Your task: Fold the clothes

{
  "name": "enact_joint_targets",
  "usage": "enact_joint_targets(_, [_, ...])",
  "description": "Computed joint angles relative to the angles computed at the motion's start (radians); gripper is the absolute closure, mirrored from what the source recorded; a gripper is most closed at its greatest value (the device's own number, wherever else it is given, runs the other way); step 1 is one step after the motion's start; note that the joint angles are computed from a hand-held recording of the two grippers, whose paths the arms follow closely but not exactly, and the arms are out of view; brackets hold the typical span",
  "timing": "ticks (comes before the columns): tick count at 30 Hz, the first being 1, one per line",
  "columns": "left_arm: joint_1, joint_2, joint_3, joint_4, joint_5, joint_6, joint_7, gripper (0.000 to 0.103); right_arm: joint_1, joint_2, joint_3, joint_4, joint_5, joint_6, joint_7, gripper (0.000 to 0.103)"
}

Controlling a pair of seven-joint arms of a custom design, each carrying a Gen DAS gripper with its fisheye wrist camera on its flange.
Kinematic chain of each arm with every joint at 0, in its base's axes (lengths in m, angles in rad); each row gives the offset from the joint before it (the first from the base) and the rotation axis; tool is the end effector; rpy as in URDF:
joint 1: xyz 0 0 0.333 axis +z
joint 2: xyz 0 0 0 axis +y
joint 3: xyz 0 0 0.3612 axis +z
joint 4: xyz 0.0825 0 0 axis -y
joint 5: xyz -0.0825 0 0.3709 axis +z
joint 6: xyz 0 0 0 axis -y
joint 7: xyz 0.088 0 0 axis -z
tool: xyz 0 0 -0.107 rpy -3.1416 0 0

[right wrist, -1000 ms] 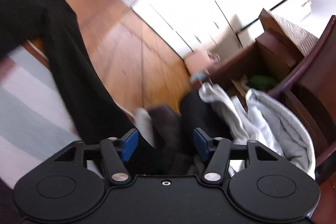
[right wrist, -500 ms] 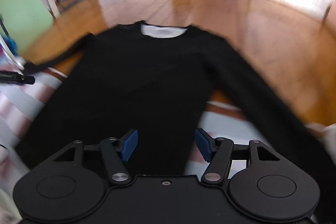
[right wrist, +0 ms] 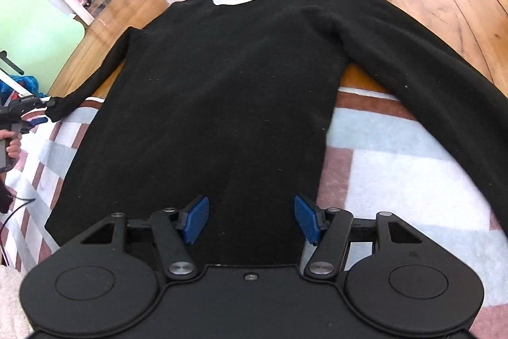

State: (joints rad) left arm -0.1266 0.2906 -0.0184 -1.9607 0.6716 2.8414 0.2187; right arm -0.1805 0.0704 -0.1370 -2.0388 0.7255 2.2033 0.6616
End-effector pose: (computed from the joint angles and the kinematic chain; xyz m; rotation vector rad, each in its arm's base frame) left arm 0.6369 -0.1249 0.4376 -2.3572 1.2090 -0.7530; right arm 0.5495 -0.1550 0.4774 -1.9521 1.6300 0.0143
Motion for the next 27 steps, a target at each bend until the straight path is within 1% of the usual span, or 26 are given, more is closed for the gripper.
enact_joint_targets(2, [-0.03, 0.038, 0.044, 0.033, 0.046, -0.005, -0.105, 0.039, -0.003, -0.001, -0.003, 0.003, -0.008, -0.004, -0.002, 0.038])
enact_joint_targets(3, [-0.064, 0.049, 0.078, 0.05, 0.093, -0.025, -0.179, 0.045, -0.004, -0.002, -0.004, 0.003, -0.012, -0.004, -0.004, 0.038])
enact_joint_targets(4, [-0.066, 0.051, 0.078, 0.061, 0.13, -0.026, -0.184, 0.054, -0.004, -0.003, -0.004, 0.003, -0.019, -0.001, -0.006, 0.038])
enact_joint_targets(5, [-0.065, 0.052, 0.075, 0.073, 0.157, -0.028, -0.176, 0.101, -0.004, -0.008, -0.004, -0.002, -0.025, 0.008, -0.006, 0.038])
enact_joint_targets(6, [-0.073, 0.053, 0.077, 0.088, 0.191, -0.043, -0.174, 0.1, -0.003, -0.014, -0.005, -0.006, -0.032, 0.016, -0.006, 0.038])
enact_joint_targets(7, [-0.116, 0.041, 0.102, 0.107, 0.295, -0.113, -0.22, 0.1, -0.003, -0.017, -0.006, -0.009, -0.037, 0.021, -0.005, 0.038])
enact_joint_targets(8, [-0.195, 0.011, 0.146, 0.117, 0.441, -0.235, -0.337, 0.1, -0.004, -0.018, -0.008, -0.006, -0.041, 0.019, -0.002, 0.038])
enact_joint_targets(9, [-0.253, -0.015, 0.159, 0.123, 0.562, -0.371, -0.42, 0.1, -0.005, -0.018, -0.009, -0.004, -0.045, 0.017, 0.001, 0.038])
enact_joint_targets(10, [-0.298, -0.038, 0.166, 0.121, 0.66, -0.484, -0.476, 0.1, -0.007, -0.017, -0.011, -0.003, -0.048, 0.017, 0.001, 0.038])
enact_joint_targets(11, [-0.308, -0.07, 0.153, 0.095, 0.717, -0.542, -0.59, 0.099, -0.008, -0.016, -0.012, -0.001, -0.051, 0.018, 0.001, 0.038])
enact_joint_targets(12, [-0.322, -0.103, 0.153, 0.068, 0.762, -0.579, -0.692, 0.099, -0.009, -0.015, -0.013, -0.001, -0.054, 0.02, 0.001, 0.038])
enact_joint_targets(14, [-0.288, -0.132, 0.118, 0.037, 0.708, -0.577, -0.771, 0.098, -0.01, -0.012, -0.012, -0.007, -0.058, 0.035, 0.007, 0.038])
enact_joint_targets(17, [-0.211, -0.119, 0.074, 0.016, 0.498, -0.467, -0.667, 0.097, -0.009, -0.006, -0.011, -0.016, -0.061, 0.048, 0.023, 0.038])
enact_joint_targets(19, [-0.174, -0.108, 0.042, -0.01, 0.41, -0.431, -0.663, 0.095, -0.009, -0.004, -0.009, -0.022, -0.061, 0.05, 0.033, 0.038])
enact_joint_targets(20, [-0.155, -0.102, 0.026, -0.023, 0.366, -0.413, -0.661, 0.088, -0.009, -0.007, -0.008, -0.027, -0.06, 0.052, 0.029, 0.038])
enact_joint_targets(21, [-0.14, -0.105, 0.012, -0.042, 0.342, -0.393, -0.697, 0.075, -0.009, -0.011, -0.008, -0.031, -0.06, 0.054, 0.023, 0.038])
enact_joint_targets(22, [-0.125, -0.109, 0.0, -0.062, 0.323, -0.371, -0.738, 0.07, -0.008, -0.015, -0.008, -0.036, -0.061, 0.057, 0.015, 0.038])
enact_joint_targets(23, [-0.13, -0.116, 0.008, -0.092, 0.368, -0.33, -0.818, 0.066, -0.008, -0.02, -0.008, -0.041, -0.061, 0.06, 0.006, 0.038])
enact_joint_targets(24, [-0.116, -0.119, -0.017, -0.099, 0.413, -0.338, -0.828, 0.066, -0.007, -0.024, -0.008, -0.045, -0.061, 0.063, 0.001, 0.038])
enact_joint_targets(25, [-0.115, -0.121, -0.031, -0.107, 0.453, -0.345, -0.832, 0.065, -0.007, -0.025, -0.01, -0.047, -0.062, 0.065, 0.001, 0.038])
enact_joint_targets(26, [-0.113, -0.123, -0.045, -0.114, 0.492, -0.352, -0.833, 0.062, -0.008, -0.027, -0.011, -0.049, -0.064, 0.066, 0.002, 0.038])
enact_joint_targets(27, [-0.107, -0.116, -0.058, -0.107, 0.532, -0.367, -0.778, 0.059, -0.008, -0.029, -0.012, -0.051, -0.065, 0.068, 0.003, 0.038])
